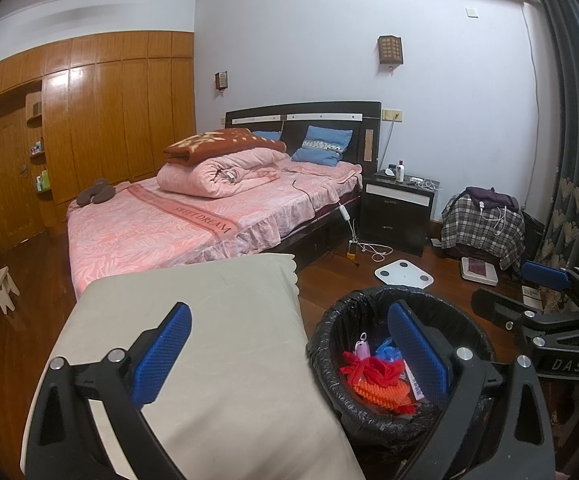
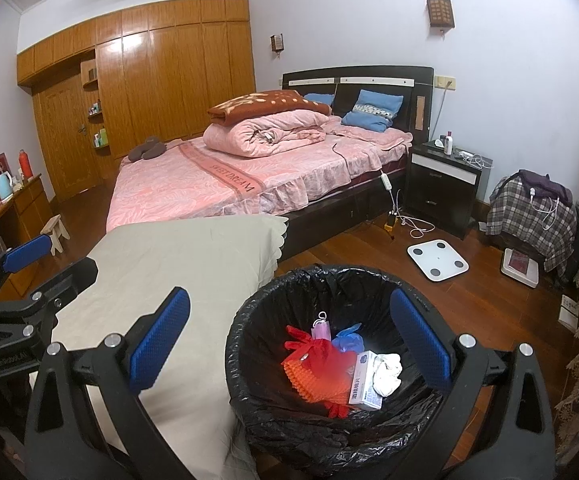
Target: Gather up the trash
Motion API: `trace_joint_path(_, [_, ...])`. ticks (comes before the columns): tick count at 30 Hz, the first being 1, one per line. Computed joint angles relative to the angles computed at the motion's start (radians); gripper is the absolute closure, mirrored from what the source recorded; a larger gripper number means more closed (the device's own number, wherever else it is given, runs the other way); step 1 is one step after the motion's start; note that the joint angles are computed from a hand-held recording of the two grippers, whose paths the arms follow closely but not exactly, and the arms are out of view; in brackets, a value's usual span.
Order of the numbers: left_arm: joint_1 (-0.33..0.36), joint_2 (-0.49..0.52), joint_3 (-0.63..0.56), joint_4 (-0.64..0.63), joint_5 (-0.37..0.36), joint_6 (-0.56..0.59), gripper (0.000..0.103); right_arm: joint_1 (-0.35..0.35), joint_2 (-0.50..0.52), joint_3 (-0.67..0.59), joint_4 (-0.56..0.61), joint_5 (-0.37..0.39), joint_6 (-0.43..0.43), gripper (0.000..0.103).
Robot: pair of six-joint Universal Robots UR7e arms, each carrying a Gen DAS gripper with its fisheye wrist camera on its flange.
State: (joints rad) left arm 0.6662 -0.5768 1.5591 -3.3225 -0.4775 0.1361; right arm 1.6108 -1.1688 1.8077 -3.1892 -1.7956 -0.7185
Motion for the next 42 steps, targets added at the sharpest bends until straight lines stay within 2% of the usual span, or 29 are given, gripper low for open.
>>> trace_joint_path(42, [0.009, -0.001, -0.002, 0.016, -0.005, -0.002, 0.006, 0.002, 0.002, 0.006, 0.0, -0.005, 0.003, 0.006])
